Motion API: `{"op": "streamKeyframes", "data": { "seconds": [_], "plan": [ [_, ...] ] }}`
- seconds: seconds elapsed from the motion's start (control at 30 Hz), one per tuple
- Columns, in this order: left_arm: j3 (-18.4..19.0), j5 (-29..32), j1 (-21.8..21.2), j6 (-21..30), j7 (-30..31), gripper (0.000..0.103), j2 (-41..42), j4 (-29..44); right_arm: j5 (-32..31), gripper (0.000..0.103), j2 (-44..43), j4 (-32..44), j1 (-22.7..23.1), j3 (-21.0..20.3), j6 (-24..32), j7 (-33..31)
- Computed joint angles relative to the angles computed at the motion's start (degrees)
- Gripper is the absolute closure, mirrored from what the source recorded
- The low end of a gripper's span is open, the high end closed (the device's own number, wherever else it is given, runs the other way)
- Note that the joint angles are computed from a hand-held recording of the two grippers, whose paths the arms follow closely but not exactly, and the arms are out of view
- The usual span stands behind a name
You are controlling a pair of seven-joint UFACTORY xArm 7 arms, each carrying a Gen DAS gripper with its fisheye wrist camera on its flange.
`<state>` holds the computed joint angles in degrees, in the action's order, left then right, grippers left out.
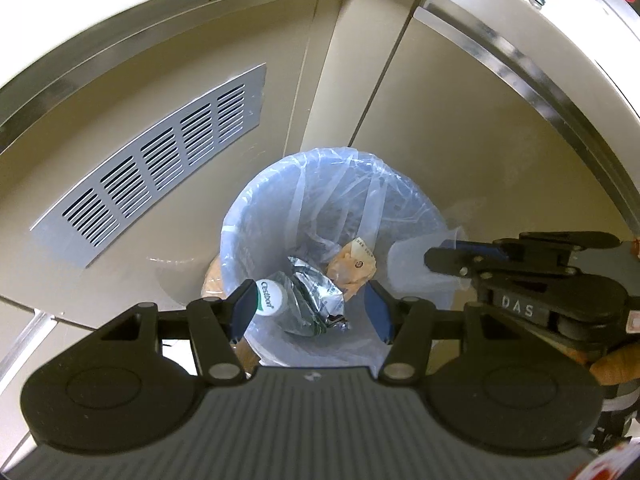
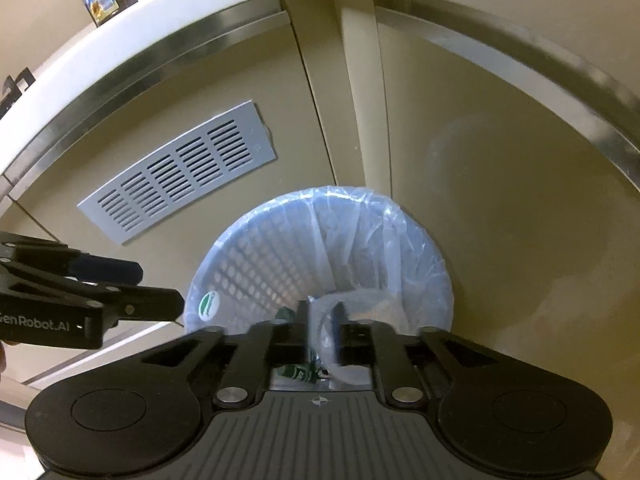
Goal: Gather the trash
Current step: 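Open the right tool to drop the clear plastic cup into the wastebasket, then move both tools up to the counter and grasp a white tissue with the right tool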
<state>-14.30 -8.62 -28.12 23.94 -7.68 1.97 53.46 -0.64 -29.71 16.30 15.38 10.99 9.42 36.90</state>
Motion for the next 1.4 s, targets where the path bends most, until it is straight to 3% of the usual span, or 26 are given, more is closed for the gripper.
{"op": "streamKeyframes", "data": {
  "seconds": [0.07, 0.1, 0.67, 1.4],
  "plan": [
    [0.0, 0.2, -0.1, -0.1, -0.7, 0.048, -0.6, -0.4, -0.6, 0.060, -0.4, -0.2, -0.7, 1.1, 0.1, 0.7],
    [0.0, 0.5, -0.1, -0.2, -1.1, 0.048, -0.8, -0.6, -0.8, 0.058, -0.8, -0.4, -0.8, 1.4, 0.0, 1.1],
    [-0.9, 6.1, -1.2, 1.5, -10.8, 0.048, -5.3, -2.6, 2.7, 0.056, -8.0, -2.3, 5.0, -2.9, 5.5, -2.8],
    [-5.2, 17.2, 0.2, 6.0, -29.2, 0.048, -17.8, -3.5, 7.9, 0.052, -25.3, -1.4, 7.5, -5.9, 14.0, -10.2]
  ]
}}
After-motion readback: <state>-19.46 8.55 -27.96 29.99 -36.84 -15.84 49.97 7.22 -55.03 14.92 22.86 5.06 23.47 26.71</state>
